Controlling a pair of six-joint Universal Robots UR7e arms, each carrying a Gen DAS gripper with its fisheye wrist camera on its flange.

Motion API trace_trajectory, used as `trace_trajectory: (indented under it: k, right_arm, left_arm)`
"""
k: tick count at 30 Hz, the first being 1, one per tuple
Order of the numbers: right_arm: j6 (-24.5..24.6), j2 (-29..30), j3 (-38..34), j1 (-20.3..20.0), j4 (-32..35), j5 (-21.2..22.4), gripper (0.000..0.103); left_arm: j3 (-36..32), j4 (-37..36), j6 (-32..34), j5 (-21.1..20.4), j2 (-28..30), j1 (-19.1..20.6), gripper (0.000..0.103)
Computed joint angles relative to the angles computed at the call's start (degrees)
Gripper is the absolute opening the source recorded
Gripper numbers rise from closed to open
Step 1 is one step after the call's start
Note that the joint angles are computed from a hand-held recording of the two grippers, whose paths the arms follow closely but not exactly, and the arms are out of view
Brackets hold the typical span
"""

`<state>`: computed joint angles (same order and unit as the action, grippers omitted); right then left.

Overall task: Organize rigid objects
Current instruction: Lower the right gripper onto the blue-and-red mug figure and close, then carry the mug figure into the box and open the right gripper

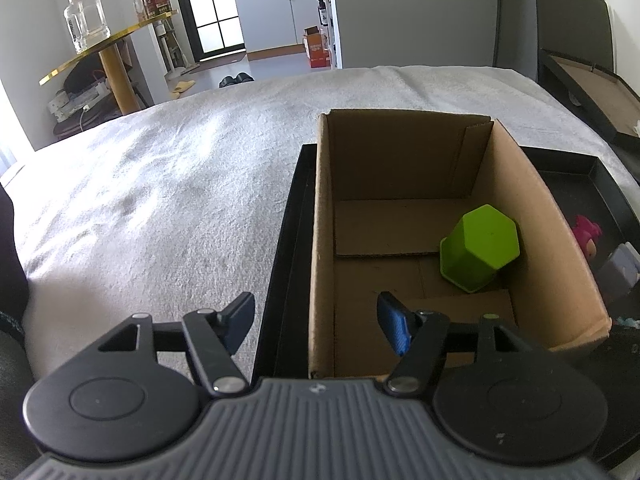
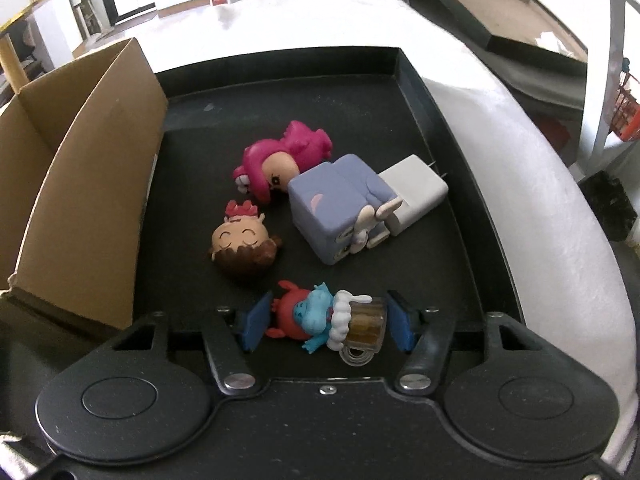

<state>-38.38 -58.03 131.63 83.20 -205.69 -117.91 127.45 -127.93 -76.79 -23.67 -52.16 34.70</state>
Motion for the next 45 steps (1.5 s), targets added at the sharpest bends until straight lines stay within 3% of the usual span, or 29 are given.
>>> trace_trajectory:
  k: [10,19,23,25,29,35,37,45]
  right_arm:
    - [-2.2,-2.4,0.7,1.3,-2.3,1.6,0.059]
    - [-5.7,-4.2,1.1,3.8,-3.3,6.0,0.059]
    - [-7.1,-4.7,1.3,5.3,-3.6,8.1,0.059]
    - [-7.8,-4.8,1.2,5.9,-3.4,9.0,0.059]
    - [-9.3,-4.9,1.2,7.3,-2.6,11.0,0.059]
    - [-11.4,-4.1,0.7,9.2,-1.4,12.9,0.059]
    - [-12.0,-3.6,0.3,9.7,-0.7,13.4,0.059]
    - [-16.1,-1.6,-1.8,11.8,2.8,15.2,0.059]
  left_arm:
    - [0.6,-0.5,-0.4,0.5,-0.1,-0.2,0.066]
    - [0.8,5.0,-3.5,1.1,-1.7,-0.8,0.062]
    - [1.8,4.0,-3.4,1.3,-2.8,-0.9,0.051]
    - [3.1,-0.4,-0.6,1.0,-3.2,-0.9,0.047]
    - [4.0,-4.6,2.1,0.6,-3.4,-1.1,0.026]
    - [4.8,-9.3,5.3,0.7,-2.7,-1.3,0.012]
    - [5.0,-11.0,6.5,0.7,-2.6,-1.4,0.008]
    - [5.5,-13.2,7.7,0.9,-2.5,-1.5,0.008]
